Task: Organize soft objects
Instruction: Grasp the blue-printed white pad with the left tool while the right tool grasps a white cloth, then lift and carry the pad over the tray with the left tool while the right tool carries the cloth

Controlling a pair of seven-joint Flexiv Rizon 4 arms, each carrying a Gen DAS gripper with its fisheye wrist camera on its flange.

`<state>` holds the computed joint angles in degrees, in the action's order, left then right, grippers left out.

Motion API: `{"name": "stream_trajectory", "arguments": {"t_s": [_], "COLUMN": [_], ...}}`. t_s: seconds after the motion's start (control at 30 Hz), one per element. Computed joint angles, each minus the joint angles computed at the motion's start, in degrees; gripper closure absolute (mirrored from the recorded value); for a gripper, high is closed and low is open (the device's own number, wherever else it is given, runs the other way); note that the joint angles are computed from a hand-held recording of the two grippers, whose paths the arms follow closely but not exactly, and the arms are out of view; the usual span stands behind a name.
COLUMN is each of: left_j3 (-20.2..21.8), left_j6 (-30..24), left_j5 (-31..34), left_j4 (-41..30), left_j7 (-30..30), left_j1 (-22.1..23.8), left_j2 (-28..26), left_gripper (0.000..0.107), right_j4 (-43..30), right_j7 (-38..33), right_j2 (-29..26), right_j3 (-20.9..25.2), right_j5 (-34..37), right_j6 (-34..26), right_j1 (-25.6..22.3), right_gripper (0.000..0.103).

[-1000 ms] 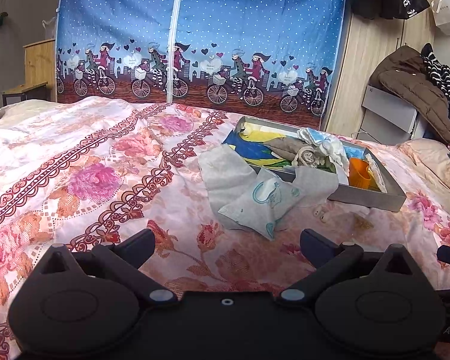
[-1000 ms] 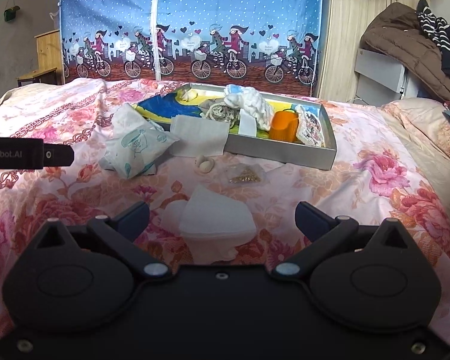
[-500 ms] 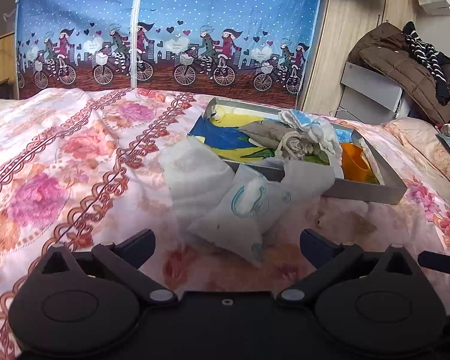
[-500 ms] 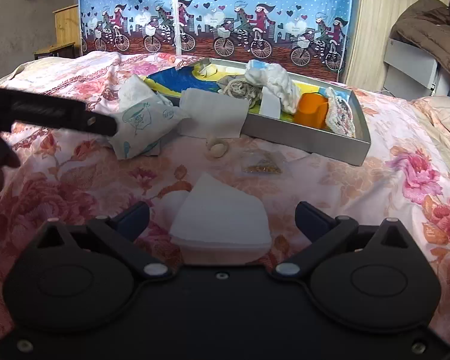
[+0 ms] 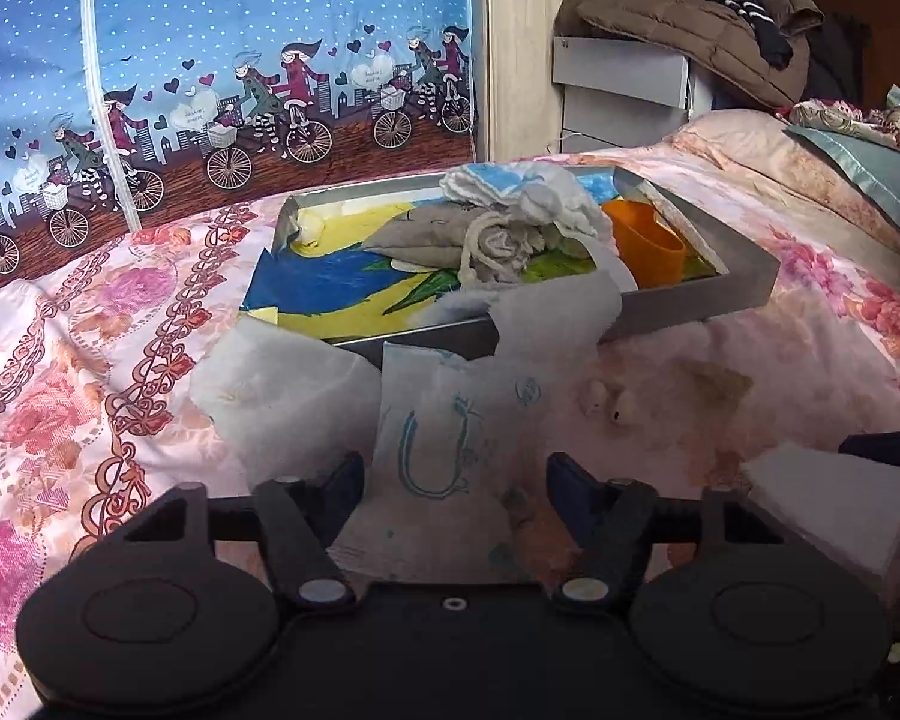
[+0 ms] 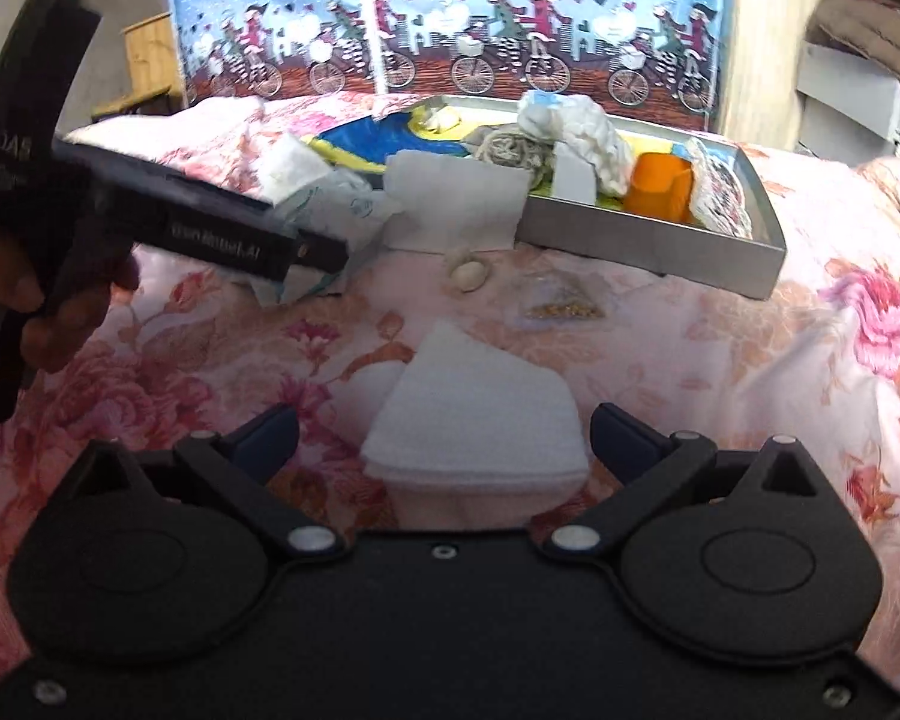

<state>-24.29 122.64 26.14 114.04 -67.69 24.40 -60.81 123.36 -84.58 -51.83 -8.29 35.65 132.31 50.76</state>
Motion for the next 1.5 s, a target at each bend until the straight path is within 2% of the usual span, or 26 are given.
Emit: {"name": "stream_trajectory", "arguments": {"t_s": [0.03, 0.13, 0.27, 0.4, 0.47, 0.6, 0.63, 0.67, 0.77, 0.83, 1.0, 1.2, 1.27, 1.33, 1.4, 1.5], "left_j3": [-0.25, -0.74, -0.44, -0.08, 0.99, 4.41, 5.42, 6.09, 6.5, 6.76, 9.79, 12.59, 13.53, 14.09, 13.64, 12.8], "left_j6": [-0.31, -0.14, 0.47, 1.68, 2.77, 4.69, 5.3, 5.61, 6.18, 7.01, 13.34, 22.05, 24.65, 24.77, 23.72, 21.11], "left_j5": [0.0, -0.29, 0.3, 0.83, 0.15, -1.92, -2.42, -2.75, -2.61, -2.17, -2.57, -4.98, -6.95, -7.79, -7.9, -8.29], "left_j4": [0.09, 1.31, 3.26, 5.7, 6.86, 9.35, 10.01, 10.59, 12.85, 14.56, 18.36, 19.98, 18.81, 16.75, 13.96, 9.36], "left_j7": [-0.2, -1.11, -1.27, -1.83, -2.49, -3.87, -4.08, -4.39, -5.99, -6.96, -9.18, -13.47, -14.61, -15.03, -16.11, -18.07], "left_j1": [0.31, 1.03, 0.89, 0.56, -0.35, -3.2, -4.08, -4.64, -4.69, -4.62, -7.43, -12.2, -14.68, -16.42, -17.02, -17.57], "left_j2": [-0.03, 0.19, 0.81, 1.56, 2.29, 4.53, 5.15, 5.66, 7.05, 7.93, 10.16, 13.21, 13.51, 13.95, 14.17, 14.0], "left_gripper": [0.058, 0.068, 0.075, 0.081, 0.083, 0.085, 0.085, 0.085, 0.087, 0.088, 0.089, 0.089, 0.089, 0.089, 0.089, 0.088], "right_j4": [0.07, 0.79, 1.38, 1.38, 1.19, 1.34, 1.45, 1.56, 2.18, 2.85, 4.6, 3.33, 1.54, -0.13, -1.61, -5.29], "right_j7": [0.84, 3.22, 2.82, 2.34, 2.62, 3.93, 3.87, 3.57, 3.91, 4.25, 3.71, -3.75, -5.93, -7.41, -8.37, -11.06], "right_j2": [0.3, 1.28, 1.4, 1.6, 1.57, 2.18, 2.27, 2.34, 2.54, 2.79, 4.13, 4.39, 4.83, 5.83, 6.14, 5.83], "right_j3": [0.93, 3.35, 2.52, 1.87, 1.73, 1.82, 1.09, 0.06, -0.99, -1.57, -1.47, -2.43, -2.84, -2.74, -2.2, -2.35], "right_j5": [-0.45, -1.96, -1.97, -2.59, -3.02, -3.5, -2.91, -2.23, -1.59, -0.22, 4.32, 11.41, 12.38, 11.98, 10.74, 10.19], "right_j6": [0.34, 1.11, 1.14, -0.31, -0.76, -1.66, -2.16, -2.92, -3.46, -2.36, 2.77, 11.93, 13.19, 13.74, 14.54, 12.68], "right_j1": [-1.13, -4.03, -3.38, -2.91, -3.14, -3.65, -2.84, -1.71, -0.46, 0.68, 2.64, 4.78, 3.72, 1.68, -0.79, -4.11], "right_gripper": [0.0, 0.003, 0.019, 0.027, 0.045, 0.065, 0.075, 0.081, 0.088, 0.091, 0.091, 0.091, 0.091, 0.091, 0.091, 0.091]}}
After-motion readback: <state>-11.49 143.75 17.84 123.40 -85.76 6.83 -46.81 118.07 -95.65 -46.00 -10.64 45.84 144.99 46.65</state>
